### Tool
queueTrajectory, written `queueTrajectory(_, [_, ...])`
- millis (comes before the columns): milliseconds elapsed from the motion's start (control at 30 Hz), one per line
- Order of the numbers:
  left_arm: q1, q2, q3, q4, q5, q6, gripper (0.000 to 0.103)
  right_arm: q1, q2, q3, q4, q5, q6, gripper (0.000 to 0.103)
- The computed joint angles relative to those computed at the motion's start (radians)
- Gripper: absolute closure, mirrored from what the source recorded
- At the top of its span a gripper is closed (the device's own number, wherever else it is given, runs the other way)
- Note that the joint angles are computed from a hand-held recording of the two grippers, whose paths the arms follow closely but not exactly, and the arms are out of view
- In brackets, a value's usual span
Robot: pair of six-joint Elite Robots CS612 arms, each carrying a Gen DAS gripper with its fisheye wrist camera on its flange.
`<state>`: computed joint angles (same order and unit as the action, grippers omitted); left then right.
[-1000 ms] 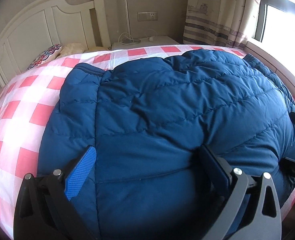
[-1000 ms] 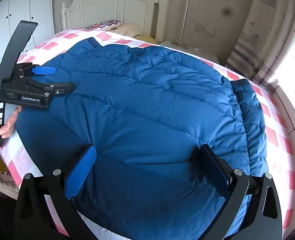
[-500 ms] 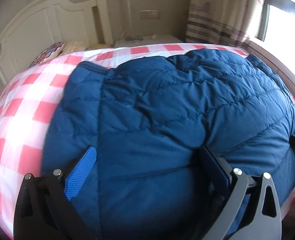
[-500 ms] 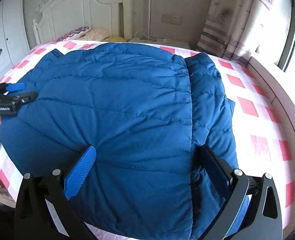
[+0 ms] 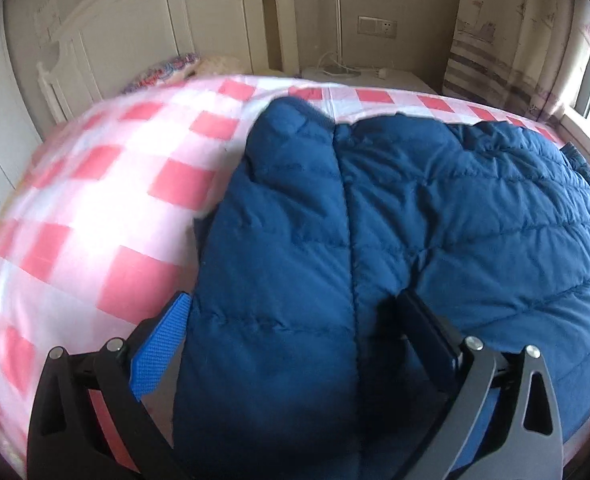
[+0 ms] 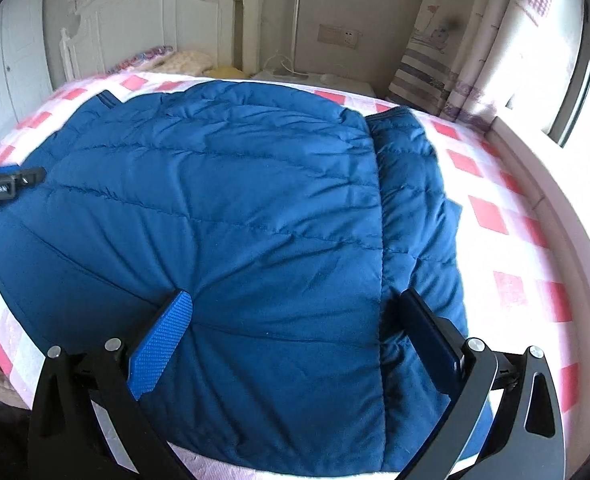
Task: Fold large clothes
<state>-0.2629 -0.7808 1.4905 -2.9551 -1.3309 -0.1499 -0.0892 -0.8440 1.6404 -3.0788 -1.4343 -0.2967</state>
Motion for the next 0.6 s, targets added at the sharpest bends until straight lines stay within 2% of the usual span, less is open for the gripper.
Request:
queueTrajectory(67, [-0.005, -0.007, -0.002, -0.029, -0.005, 0.025, 0.003, 0.014, -0.008, 0.001, -0.061, -0.043, -0.045, 0.005])
queueTrajectory(133, [-0.01, -0.004, -0.028, -0.07, -0.035, 0.077, 0.002, 0.015, -0.009, -0.019, -0.092, -0.013, -0.059, 0.005])
queueTrajectory(200, [-0.017, 0.018, -0.091, -0.054, -0.039, 0.124, 0.002, 0.018, 0.009, -0.085, -0.066, 0.004, -0.063, 0.005])
queueTrajectory(300, [-0.024, 0.082, -0.222, -0.007, -0.045, 0.186, 0.002, 0.031, 0.076, -0.235, 0.045, 0.002, -0.057, 0.005])
queueTrajectory(367, [-0.026, 0.14, -0.343, 0.099, -0.031, 0.172, 0.002, 0.035, 0.125, -0.34, 0.149, 0.023, -0.033, 0.005])
queueTrajectory(467, [-0.028, 0.21, -0.467, 0.206, -0.01, 0.156, 0.002, 0.05, 0.198, -0.478, 0.285, -0.033, -0.008, 0.005])
queueTrajectory(533, [-0.029, 0.244, -0.511, 0.252, 0.01, 0.16, 0.002, 0.057, 0.241, -0.549, 0.362, -0.071, -0.005, 0.005])
queueTrajectory(600, [-0.025, 0.265, -0.53, 0.288, 0.001, 0.164, 0.002, 0.053, 0.268, -0.592, 0.436, -0.051, 0.004, 0.005])
